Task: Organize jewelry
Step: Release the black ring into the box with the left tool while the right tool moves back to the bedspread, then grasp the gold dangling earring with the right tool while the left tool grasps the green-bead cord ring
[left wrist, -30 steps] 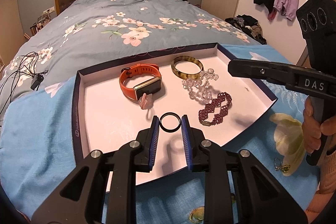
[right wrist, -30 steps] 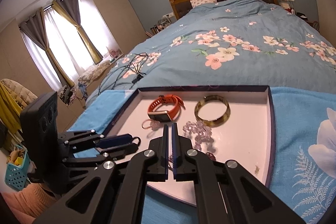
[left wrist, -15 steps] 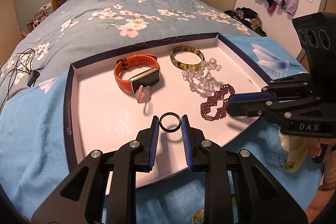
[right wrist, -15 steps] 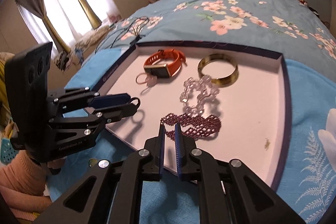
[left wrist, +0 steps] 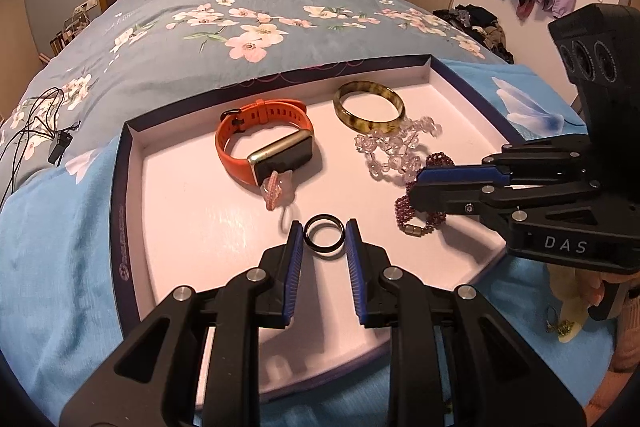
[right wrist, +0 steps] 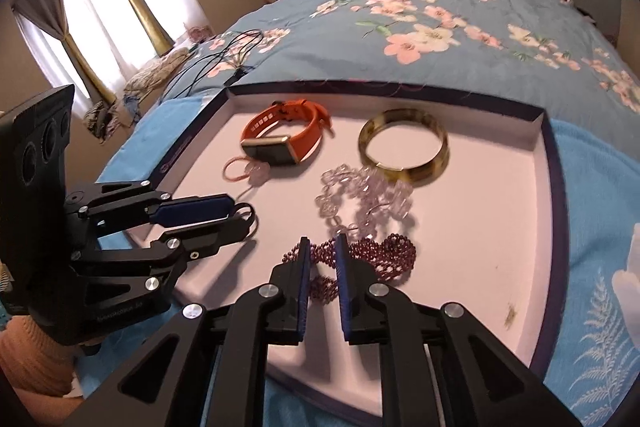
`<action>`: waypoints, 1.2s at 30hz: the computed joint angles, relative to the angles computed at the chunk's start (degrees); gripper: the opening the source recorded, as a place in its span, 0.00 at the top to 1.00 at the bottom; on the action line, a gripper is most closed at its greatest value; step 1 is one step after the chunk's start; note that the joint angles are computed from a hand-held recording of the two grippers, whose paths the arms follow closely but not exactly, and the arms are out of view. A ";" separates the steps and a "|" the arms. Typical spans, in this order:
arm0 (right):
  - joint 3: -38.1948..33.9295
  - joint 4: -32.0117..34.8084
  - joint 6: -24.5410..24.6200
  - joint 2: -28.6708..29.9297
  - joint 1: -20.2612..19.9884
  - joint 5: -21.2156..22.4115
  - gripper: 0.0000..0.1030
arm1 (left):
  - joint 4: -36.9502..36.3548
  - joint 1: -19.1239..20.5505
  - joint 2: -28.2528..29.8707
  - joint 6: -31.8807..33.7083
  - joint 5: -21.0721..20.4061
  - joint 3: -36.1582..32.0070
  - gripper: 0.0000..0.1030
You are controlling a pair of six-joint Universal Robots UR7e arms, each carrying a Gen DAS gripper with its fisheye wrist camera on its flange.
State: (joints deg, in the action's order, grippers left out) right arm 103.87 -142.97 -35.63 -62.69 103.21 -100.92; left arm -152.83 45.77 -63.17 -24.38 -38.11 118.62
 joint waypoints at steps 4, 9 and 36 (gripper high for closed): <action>0.32 -0.99 -0.07 -0.25 -0.22 0.45 0.86 | -0.09 0.78 0.59 0.32 0.09 -0.92 0.79; 0.67 -0.33 -0.50 -1.75 -0.44 2.76 0.84 | -0.72 1.41 0.94 0.76 0.14 -1.59 0.79; 14.13 5.29 -8.01 -22.24 -6.68 7.63 0.68 | -1.42 -12.79 -11.18 -8.02 2.97 15.43 0.56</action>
State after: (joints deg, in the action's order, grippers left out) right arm 118.00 -137.68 -43.64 -84.93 96.53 -93.28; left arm -154.25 32.98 -74.35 -32.40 -35.13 134.04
